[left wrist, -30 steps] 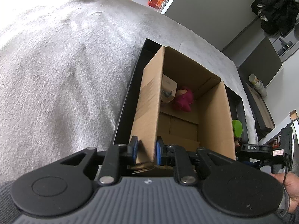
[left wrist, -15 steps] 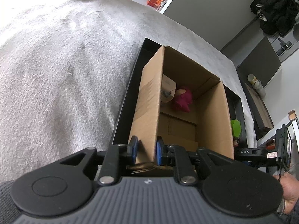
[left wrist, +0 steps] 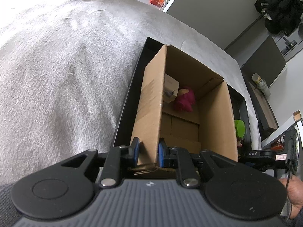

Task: Organize rigid objects
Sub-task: 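Close the right gripper on the blue-red figure in the mug and lift it, then carry the blue-red figure into the box with the right gripper and release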

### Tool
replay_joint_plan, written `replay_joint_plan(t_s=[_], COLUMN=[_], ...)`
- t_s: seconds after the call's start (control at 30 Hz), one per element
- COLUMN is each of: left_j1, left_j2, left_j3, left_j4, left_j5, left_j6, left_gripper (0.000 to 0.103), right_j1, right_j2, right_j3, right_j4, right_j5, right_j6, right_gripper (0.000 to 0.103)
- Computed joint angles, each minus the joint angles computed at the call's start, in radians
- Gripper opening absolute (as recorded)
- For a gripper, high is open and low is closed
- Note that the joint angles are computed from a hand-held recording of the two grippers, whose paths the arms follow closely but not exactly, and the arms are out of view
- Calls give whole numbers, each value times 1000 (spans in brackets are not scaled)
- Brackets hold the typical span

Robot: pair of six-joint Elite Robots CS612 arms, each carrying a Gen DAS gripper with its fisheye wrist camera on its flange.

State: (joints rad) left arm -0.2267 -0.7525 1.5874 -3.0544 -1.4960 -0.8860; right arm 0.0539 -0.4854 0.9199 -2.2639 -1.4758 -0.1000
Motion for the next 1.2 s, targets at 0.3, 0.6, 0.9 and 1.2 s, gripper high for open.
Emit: replay_joint_plan(t_s=[0.3,0.6,0.9,1.2], left_j1=[-1,-3,-4,-3], left_j2=[-1,-3,-5,-5], left_j3=[2,5,11,17], left_j4=[-6,-7,-20,-37], left_j5=[5,11,13,8], left_j6=[3,12,12,10], left_gripper=[18,18,18,18], right_j1=[-13,-27,-22,-9], right_j2=[-33,-72,-86,-84], right_j3=[35,72,66,45], right_j4=[-48,-104,-99,-86], right_j5=[28,105,181,203], right_j6=[1,13,6,4], right_gripper=[38,38,38,38])
